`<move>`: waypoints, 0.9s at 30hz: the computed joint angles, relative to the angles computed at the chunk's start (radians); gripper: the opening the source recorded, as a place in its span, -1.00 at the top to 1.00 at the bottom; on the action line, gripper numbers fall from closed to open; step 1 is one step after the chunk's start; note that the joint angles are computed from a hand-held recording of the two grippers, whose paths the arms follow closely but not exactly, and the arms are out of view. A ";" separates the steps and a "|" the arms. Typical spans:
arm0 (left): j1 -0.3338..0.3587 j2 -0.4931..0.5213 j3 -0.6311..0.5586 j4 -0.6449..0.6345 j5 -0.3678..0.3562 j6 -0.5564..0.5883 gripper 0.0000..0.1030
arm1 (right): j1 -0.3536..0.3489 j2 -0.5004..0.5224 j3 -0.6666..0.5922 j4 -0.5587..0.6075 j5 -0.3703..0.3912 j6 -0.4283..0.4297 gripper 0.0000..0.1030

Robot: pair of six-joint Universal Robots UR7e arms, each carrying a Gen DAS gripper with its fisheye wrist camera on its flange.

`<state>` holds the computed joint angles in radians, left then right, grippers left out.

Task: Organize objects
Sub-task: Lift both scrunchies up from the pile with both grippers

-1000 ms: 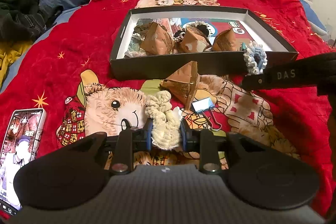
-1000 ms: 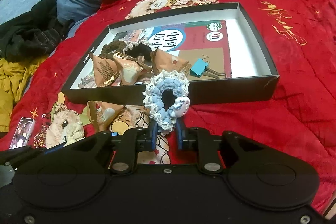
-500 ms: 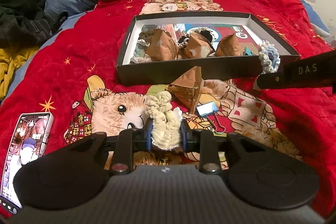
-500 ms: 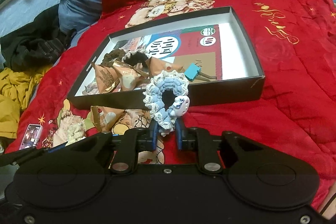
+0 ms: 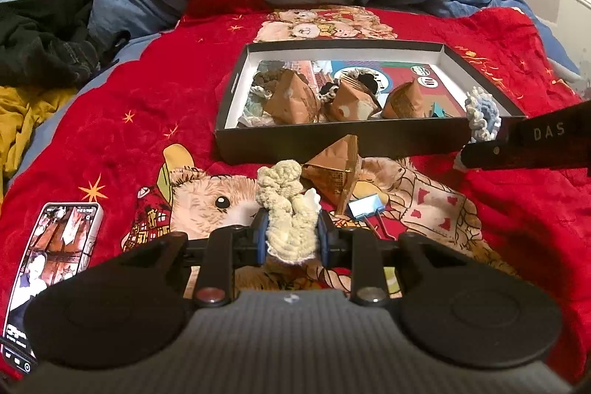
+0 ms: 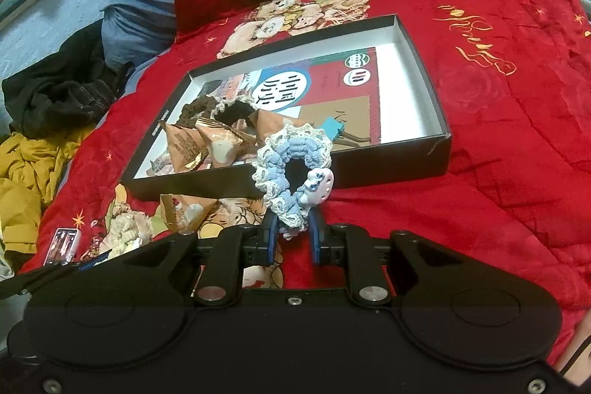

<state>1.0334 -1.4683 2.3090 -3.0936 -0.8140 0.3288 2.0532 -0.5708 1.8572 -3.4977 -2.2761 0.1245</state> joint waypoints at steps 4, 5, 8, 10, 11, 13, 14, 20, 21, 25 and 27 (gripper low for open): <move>0.000 -0.006 0.001 -0.004 -0.007 0.004 0.41 | 0.004 0.000 -0.006 0.020 0.009 0.004 0.67; 0.000 -0.008 0.002 -0.006 -0.010 0.006 0.41 | 0.005 0.000 -0.007 0.024 0.013 0.003 0.67; -0.002 -0.013 0.008 -0.023 -0.019 0.019 0.41 | 0.010 0.001 -0.011 0.022 0.018 -0.001 0.67; -0.004 -0.015 0.012 -0.038 -0.025 0.029 0.41 | 0.012 -0.001 -0.011 0.017 0.024 0.001 0.67; -0.006 -0.016 0.015 -0.047 -0.027 0.034 0.41 | 0.013 -0.002 -0.011 0.012 0.026 0.002 0.67; -0.008 -0.023 0.020 -0.063 -0.039 0.044 0.41 | 0.015 -0.004 -0.011 0.005 0.029 0.005 0.67; -0.009 -0.027 0.022 -0.069 -0.044 0.046 0.41 | 0.016 -0.006 -0.011 0.001 0.031 0.009 0.67; -0.011 -0.039 0.032 -0.115 -0.075 0.067 0.41 | 0.020 -0.009 -0.013 -0.002 0.035 0.010 0.67; -0.012 -0.041 0.032 -0.118 -0.080 0.067 0.41 | 0.020 -0.010 -0.014 -0.003 0.037 0.011 0.67; -0.006 -0.056 0.022 -0.086 -0.110 0.043 0.41 | 0.027 -0.013 -0.017 -0.018 0.040 0.006 0.67; -0.008 -0.056 0.021 -0.092 -0.116 0.050 0.41 | 0.032 -0.014 -0.020 -0.030 0.040 -0.001 0.67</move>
